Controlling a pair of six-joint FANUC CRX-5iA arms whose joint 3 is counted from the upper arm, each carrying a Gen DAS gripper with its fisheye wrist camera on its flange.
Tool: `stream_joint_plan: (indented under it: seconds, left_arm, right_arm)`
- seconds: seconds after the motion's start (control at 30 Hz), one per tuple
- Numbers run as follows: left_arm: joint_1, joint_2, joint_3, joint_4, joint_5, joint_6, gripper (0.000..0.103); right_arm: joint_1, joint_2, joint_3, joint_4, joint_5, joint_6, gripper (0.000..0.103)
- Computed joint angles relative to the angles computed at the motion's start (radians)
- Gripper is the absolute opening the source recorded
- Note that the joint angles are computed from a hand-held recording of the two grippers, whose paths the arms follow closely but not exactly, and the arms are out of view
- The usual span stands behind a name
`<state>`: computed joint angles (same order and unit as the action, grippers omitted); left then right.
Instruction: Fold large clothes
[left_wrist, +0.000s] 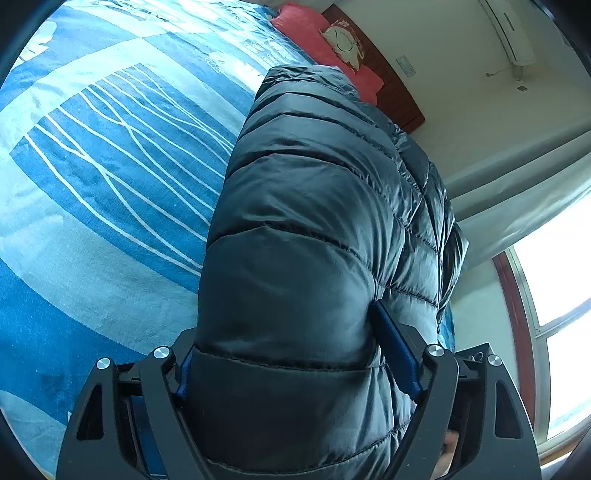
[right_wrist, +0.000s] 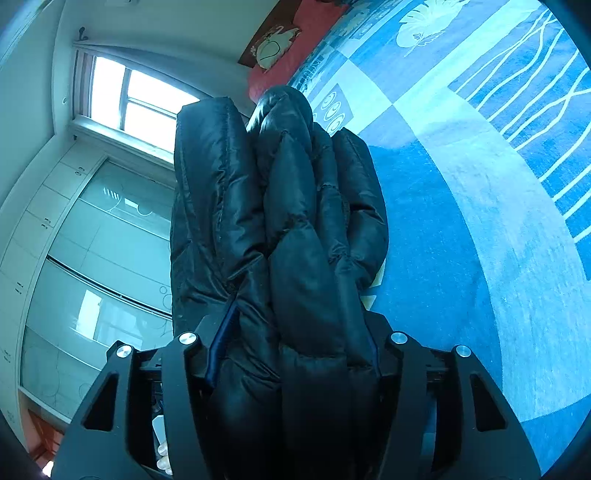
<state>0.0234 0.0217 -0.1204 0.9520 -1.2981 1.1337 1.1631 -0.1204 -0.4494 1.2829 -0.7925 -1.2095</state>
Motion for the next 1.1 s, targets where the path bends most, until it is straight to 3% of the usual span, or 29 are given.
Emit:
stream_joint_plan:
  seconds: [0.3,0.43,0.53,0.57,0.73,0.9,1.1]
  left_arm:
    - [-0.004,0.008,0.051,-0.058,-0.024,0.033,0.083]
    - [-0.003,-0.009,0.083,-0.106,-0.03,0.046,0.083]
    - [-0.004,-0.036,0.105,-0.162,-0.016,0.053,0.083]
    - [-0.005,-0.046,0.11,-0.182,-0.008,0.053,0.083]
    - [-0.002,-0.189,0.084,-0.308,0.117,-0.036,0.083]
    - [0.026,-0.328,0.043,-0.347,0.186,-0.126,0.083]
    - [0.097,-0.435,0.021,-0.333,0.135,-0.142,0.083]
  right_arm:
    - [0.08,0.011,0.077,-0.14,-0.144,0.107,0.073]
    - [0.143,0.036,0.162,-0.23,-0.296,0.192,0.078]
    - [0.203,0.09,0.289,-0.309,-0.487,0.296,0.078]
    - [0.23,0.129,0.367,-0.338,-0.589,0.356,0.078]
    - [0.301,0.278,0.631,-0.386,-0.876,0.527,0.081]
    - [0.338,0.411,0.854,-0.381,-1.027,0.658,0.084]
    - [0.367,0.59,1.144,-0.332,-1.172,0.862,0.089]
